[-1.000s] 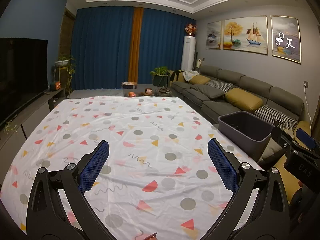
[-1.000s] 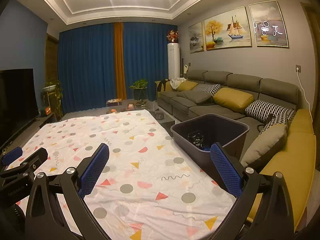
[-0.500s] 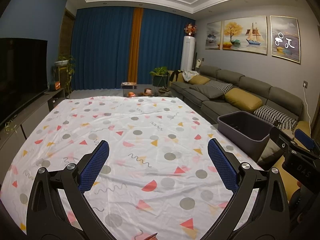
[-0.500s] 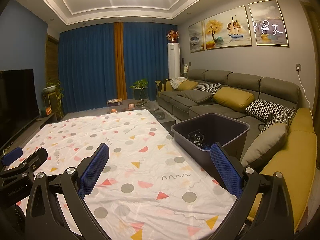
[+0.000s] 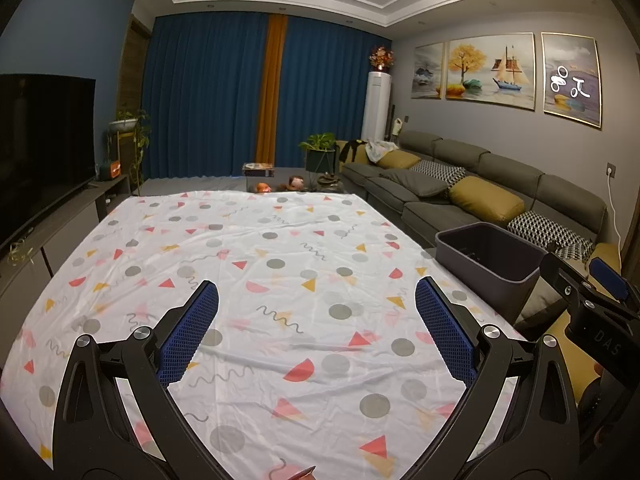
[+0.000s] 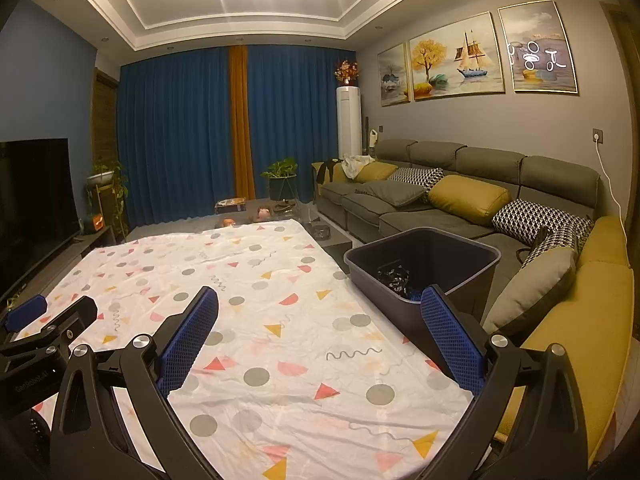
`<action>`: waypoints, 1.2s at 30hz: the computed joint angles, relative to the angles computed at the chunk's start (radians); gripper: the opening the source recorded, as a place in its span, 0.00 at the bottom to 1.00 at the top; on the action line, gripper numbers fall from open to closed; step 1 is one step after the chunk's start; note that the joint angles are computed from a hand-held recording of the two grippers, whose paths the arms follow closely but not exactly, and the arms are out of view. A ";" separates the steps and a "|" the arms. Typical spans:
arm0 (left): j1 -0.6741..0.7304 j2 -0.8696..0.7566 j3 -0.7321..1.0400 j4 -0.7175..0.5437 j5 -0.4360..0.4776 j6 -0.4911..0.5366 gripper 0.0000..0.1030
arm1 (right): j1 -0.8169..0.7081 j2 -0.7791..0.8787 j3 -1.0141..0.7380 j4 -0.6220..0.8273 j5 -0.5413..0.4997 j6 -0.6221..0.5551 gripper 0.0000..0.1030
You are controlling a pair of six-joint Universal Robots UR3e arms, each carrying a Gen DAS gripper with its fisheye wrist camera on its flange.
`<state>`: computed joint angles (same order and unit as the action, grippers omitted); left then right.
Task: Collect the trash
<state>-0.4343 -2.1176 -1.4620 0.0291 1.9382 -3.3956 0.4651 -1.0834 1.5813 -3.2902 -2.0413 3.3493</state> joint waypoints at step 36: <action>-0.003 -0.001 0.001 0.000 -0.001 -0.001 0.94 | 0.000 0.006 -0.018 0.010 0.005 0.002 0.95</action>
